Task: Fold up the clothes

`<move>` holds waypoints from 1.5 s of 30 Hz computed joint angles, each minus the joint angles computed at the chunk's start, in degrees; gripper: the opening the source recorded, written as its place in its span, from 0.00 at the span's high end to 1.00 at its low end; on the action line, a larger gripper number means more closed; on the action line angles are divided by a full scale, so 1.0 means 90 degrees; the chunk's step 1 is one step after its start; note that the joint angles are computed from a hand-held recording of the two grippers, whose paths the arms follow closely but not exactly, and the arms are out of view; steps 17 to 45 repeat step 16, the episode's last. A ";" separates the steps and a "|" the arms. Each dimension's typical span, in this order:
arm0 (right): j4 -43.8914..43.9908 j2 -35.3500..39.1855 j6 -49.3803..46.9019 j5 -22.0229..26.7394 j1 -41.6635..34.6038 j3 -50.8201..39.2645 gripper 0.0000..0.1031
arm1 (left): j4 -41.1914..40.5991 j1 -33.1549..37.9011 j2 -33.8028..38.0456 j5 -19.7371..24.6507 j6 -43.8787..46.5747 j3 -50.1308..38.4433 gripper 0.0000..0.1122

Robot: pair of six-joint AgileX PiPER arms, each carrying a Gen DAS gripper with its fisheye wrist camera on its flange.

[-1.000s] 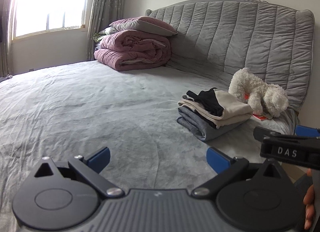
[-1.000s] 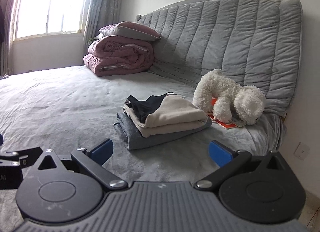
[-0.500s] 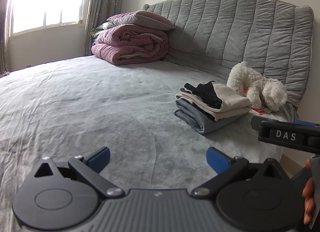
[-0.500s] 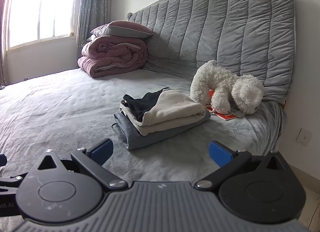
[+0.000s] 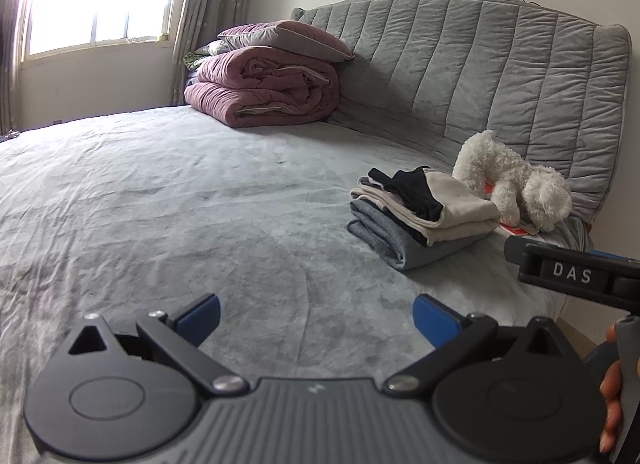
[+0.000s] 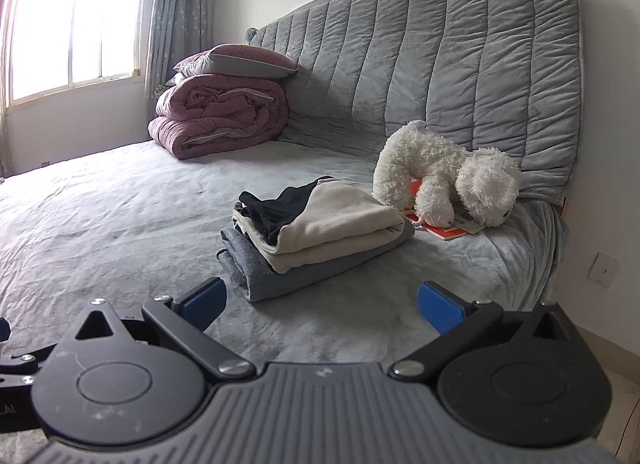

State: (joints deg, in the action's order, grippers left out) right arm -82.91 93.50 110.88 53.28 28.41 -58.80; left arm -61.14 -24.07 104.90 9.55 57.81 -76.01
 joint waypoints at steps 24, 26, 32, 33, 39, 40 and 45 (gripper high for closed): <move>-0.0041 0.0017 -0.0004 -0.0005 0.0003 0.0003 0.00 | 0.0943 -0.0080 -0.0011 -0.0218 -0.0870 0.0054 0.09; -0.0041 0.0017 -0.0004 -0.0005 0.0003 0.0003 0.00 | 0.0943 -0.0080 -0.0011 -0.0218 -0.0870 0.0054 0.09; -0.0041 0.0017 -0.0004 -0.0005 0.0003 0.0003 0.00 | 0.0943 -0.0080 -0.0011 -0.0218 -0.0870 0.0054 0.09; -0.0041 0.0017 -0.0004 -0.0005 0.0003 0.0003 0.00 | 0.0943 -0.0080 -0.0011 -0.0218 -0.0870 0.0054 0.09; -0.0041 0.0017 -0.0004 -0.0005 0.0003 0.0003 0.00 | 0.0943 -0.0080 -0.0011 -0.0218 -0.0870 0.0054 0.09; -0.0041 0.0017 -0.0004 -0.0005 0.0003 0.0003 0.00 | 0.0943 -0.0080 -0.0011 -0.0218 -0.0870 0.0054 0.09; -0.0041 0.0017 -0.0004 -0.0005 0.0003 0.0003 0.00 | 0.0943 -0.0080 -0.0011 -0.0218 -0.0870 0.0054 0.09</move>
